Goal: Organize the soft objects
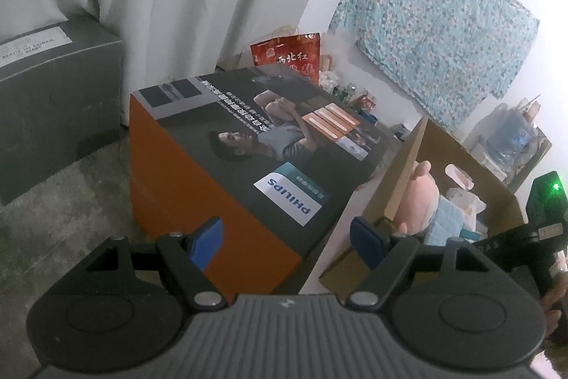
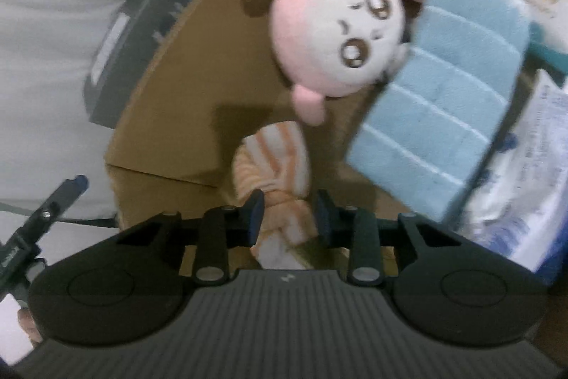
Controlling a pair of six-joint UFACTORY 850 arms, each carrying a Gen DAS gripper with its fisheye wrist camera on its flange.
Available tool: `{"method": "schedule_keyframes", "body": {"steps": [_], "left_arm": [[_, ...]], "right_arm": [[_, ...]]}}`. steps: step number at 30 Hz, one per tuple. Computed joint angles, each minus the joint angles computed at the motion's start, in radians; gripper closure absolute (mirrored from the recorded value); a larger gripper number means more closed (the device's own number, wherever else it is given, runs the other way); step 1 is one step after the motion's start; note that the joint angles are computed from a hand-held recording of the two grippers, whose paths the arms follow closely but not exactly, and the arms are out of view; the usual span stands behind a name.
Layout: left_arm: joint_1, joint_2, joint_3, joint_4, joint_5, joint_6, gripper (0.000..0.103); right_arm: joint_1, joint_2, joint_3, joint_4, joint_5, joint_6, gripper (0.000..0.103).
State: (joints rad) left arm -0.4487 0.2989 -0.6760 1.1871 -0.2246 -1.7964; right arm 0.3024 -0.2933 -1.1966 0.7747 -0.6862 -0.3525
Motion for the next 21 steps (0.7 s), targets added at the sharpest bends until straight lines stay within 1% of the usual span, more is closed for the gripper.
{"method": "schedule_keyframes", "body": {"steps": [2, 6, 9, 11, 12, 13, 14, 15, 16, 18, 21], "left_arm": [[-0.003, 0.002, 0.0, 0.004, -0.005, -0.004, 0.023], [-0.005, 0.004, -0.002, 0.006, -0.011, -0.002, 0.023], [-0.003, 0.003, -0.004, -0.028, -0.004, 0.031, 0.023], [-0.002, 0.005, -0.004, -0.047, -0.001, 0.054, 0.023], [-0.003, 0.007, -0.005, -0.049, -0.002, 0.058, 0.023], [-0.004, 0.01, -0.004, -0.046, -0.002, 0.059, 0.023], [-0.003, 0.011, -0.003, -0.04, -0.003, 0.057, 0.023], [-0.004, 0.012, -0.002, -0.034, -0.006, 0.052, 0.023], [-0.004, 0.012, -0.002, -0.035, -0.005, 0.052, 0.023], [-0.001, 0.014, 0.0, -0.038, 0.0, 0.052, 0.023], [0.005, 0.012, -0.002, -0.083, 0.01, 0.095, 0.023]], "right_arm": [[0.002, -0.001, 0.006, 0.043, 0.009, -0.047, 0.071], [-0.002, -0.014, -0.001, 0.108, -0.007, -0.111, 0.071], [-0.017, -0.026, -0.007, 0.217, -0.049, -0.191, 0.07], [-0.025, -0.016, -0.001, 0.262, -0.065, -0.216, 0.07], [-0.028, -0.004, 0.004, 0.272, -0.062, -0.228, 0.068], [-0.032, 0.016, 0.011, 0.266, -0.052, -0.233, 0.061], [-0.035, 0.037, 0.016, 0.246, -0.041, -0.231, 0.056], [-0.037, 0.057, 0.021, 0.217, -0.03, -0.226, 0.049], [-0.036, 0.081, 0.027, 0.167, -0.009, -0.21, 0.046], [-0.03, 0.125, 0.038, 0.03, 0.029, -0.147, 0.036], [-0.02, 0.151, 0.043, -0.153, 0.047, -0.036, 0.036]]}}
